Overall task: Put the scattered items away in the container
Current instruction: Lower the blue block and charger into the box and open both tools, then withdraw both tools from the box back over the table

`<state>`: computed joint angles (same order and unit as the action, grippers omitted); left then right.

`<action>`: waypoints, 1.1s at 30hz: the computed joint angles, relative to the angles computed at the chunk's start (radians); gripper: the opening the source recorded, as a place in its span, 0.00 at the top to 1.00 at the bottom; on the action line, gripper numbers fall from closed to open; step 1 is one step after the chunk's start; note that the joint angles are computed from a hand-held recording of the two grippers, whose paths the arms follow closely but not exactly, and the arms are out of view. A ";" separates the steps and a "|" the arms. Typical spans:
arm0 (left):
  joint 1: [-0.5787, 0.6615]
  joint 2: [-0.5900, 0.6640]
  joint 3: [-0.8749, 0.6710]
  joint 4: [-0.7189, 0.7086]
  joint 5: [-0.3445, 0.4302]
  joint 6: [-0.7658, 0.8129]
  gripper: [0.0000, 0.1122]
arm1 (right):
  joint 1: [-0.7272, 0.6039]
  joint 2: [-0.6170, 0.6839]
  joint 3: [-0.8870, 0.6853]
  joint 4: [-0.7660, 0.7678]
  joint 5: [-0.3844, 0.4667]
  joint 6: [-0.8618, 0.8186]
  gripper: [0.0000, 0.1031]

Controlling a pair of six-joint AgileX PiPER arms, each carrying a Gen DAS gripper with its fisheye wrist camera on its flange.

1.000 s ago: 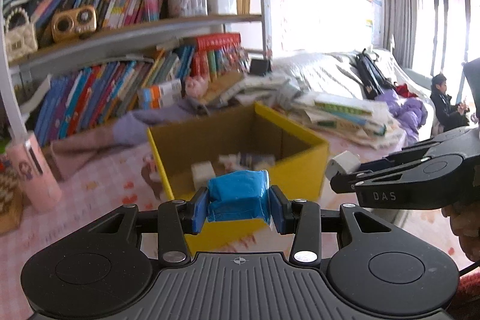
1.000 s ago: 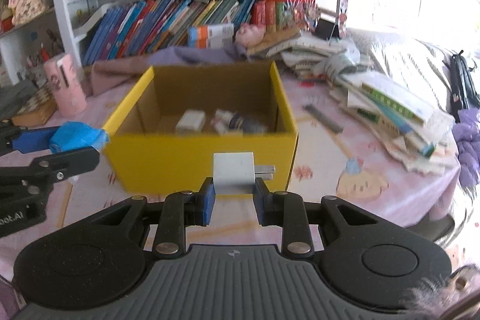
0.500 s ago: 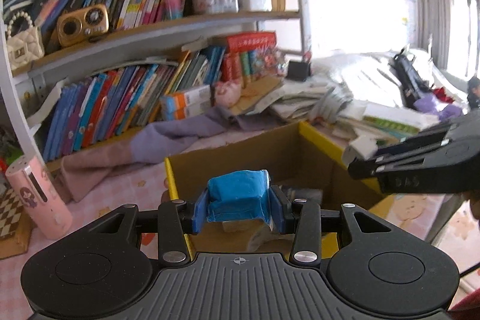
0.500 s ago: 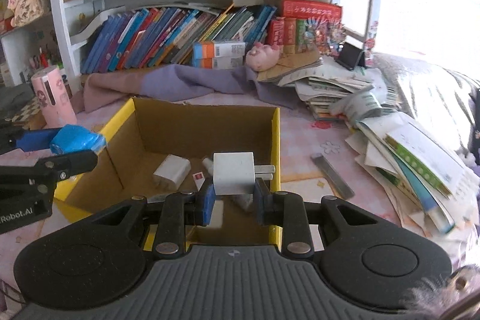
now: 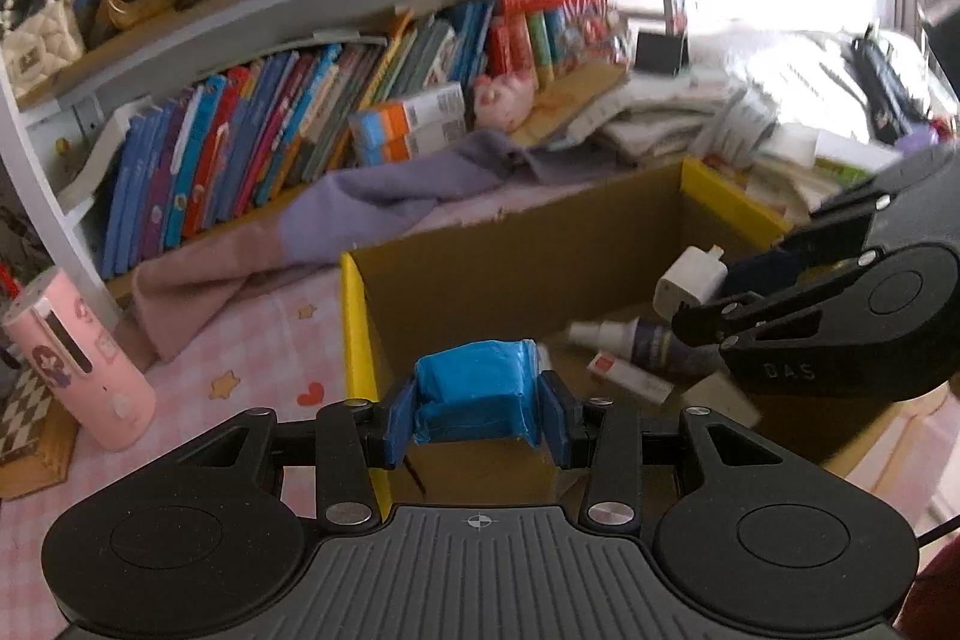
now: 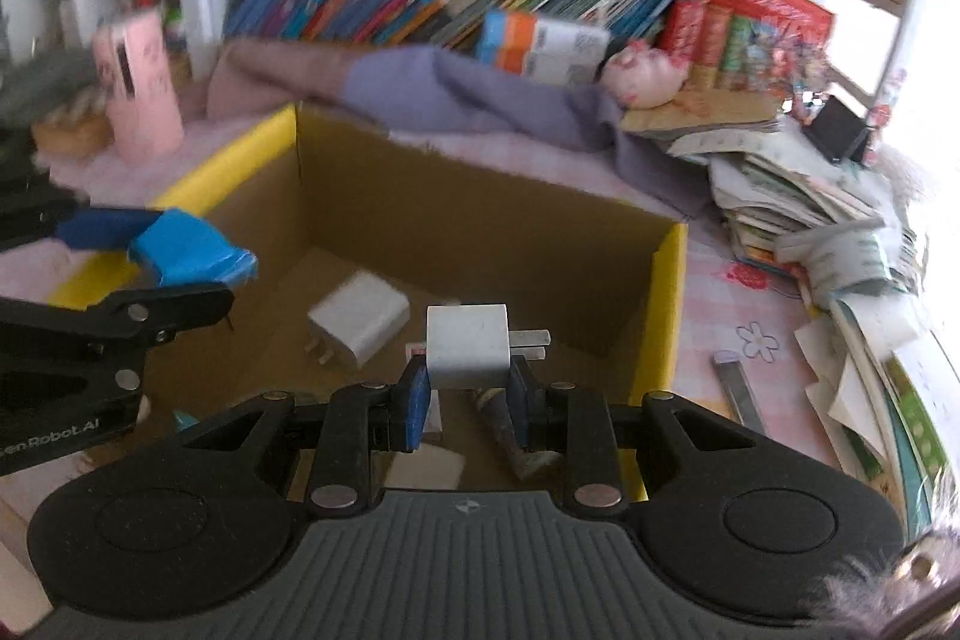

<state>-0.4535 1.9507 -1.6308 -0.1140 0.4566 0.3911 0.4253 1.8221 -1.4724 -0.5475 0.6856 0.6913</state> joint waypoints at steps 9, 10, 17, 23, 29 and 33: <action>-0.018 0.089 -0.112 0.101 0.087 -0.094 0.63 | -0.049 0.104 -0.143 0.150 0.048 -0.259 0.75; -0.021 0.090 -0.112 0.109 0.088 -0.099 0.63 | -0.052 0.109 -0.152 0.169 0.054 -0.283 0.75; -0.050 0.096 -0.134 0.166 0.136 -0.161 0.61 | -0.057 0.110 -0.153 0.191 0.057 -0.337 0.75; -0.060 0.090 -0.138 0.177 0.167 -0.189 0.50 | -0.071 0.116 -0.164 0.225 0.071 -0.391 0.75; -0.077 0.068 -0.100 0.232 0.142 -0.254 0.30 | -0.079 0.078 -0.112 0.216 0.016 -0.363 0.53; -0.084 0.023 -0.031 0.257 0.077 -0.300 0.25 | -0.069 0.030 -0.034 0.151 -0.078 -0.298 0.40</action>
